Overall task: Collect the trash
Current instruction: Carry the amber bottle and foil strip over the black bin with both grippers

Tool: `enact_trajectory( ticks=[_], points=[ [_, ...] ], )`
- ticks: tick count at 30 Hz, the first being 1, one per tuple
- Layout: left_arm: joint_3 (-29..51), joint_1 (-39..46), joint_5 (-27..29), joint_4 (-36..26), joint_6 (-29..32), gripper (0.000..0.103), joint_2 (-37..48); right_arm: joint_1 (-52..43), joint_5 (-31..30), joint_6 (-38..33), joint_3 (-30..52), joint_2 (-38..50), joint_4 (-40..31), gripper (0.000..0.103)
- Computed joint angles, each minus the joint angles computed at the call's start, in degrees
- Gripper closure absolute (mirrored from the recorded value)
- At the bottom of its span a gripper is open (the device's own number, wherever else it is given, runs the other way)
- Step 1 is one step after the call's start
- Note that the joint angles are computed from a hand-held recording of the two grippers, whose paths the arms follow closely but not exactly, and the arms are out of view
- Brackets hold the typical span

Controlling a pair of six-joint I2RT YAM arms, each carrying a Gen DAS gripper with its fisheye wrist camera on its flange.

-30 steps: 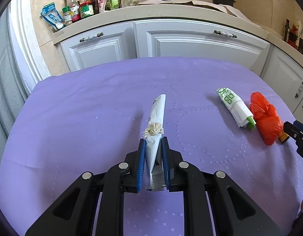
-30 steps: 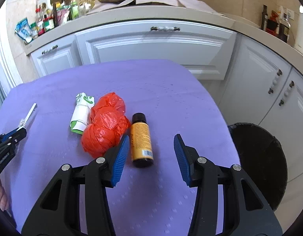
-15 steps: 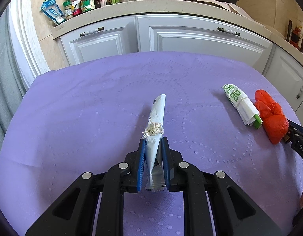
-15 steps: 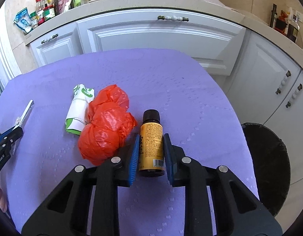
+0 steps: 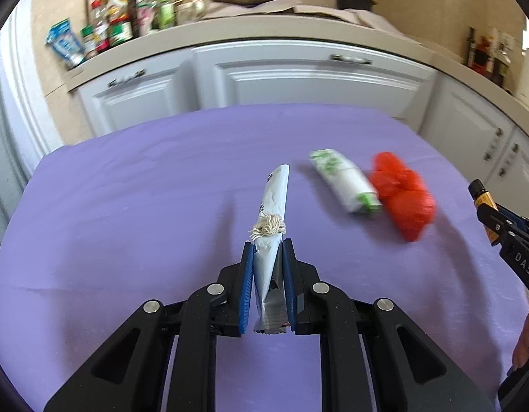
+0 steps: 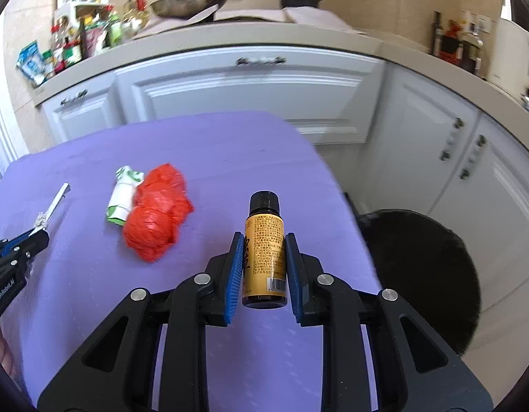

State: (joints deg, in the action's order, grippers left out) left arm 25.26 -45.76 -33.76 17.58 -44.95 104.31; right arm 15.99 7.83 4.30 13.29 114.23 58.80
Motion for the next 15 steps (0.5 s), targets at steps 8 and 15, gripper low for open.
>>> enact_trajectory(
  ticks=[8, 15],
  points=[
    [7.2, -8.2, -1.3, -3.1, 0.1, 0.086, 1.9, -13.6, -4.7, -4.6, -7.7, -4.1, 6.5, 0.080],
    [16.6, -13.6, -1.7, -4.6, 3.4, 0.086, 6.0, -27.1, -11.2, -9.8, -10.1, -4.4, 9.8, 0.080]
  ],
)
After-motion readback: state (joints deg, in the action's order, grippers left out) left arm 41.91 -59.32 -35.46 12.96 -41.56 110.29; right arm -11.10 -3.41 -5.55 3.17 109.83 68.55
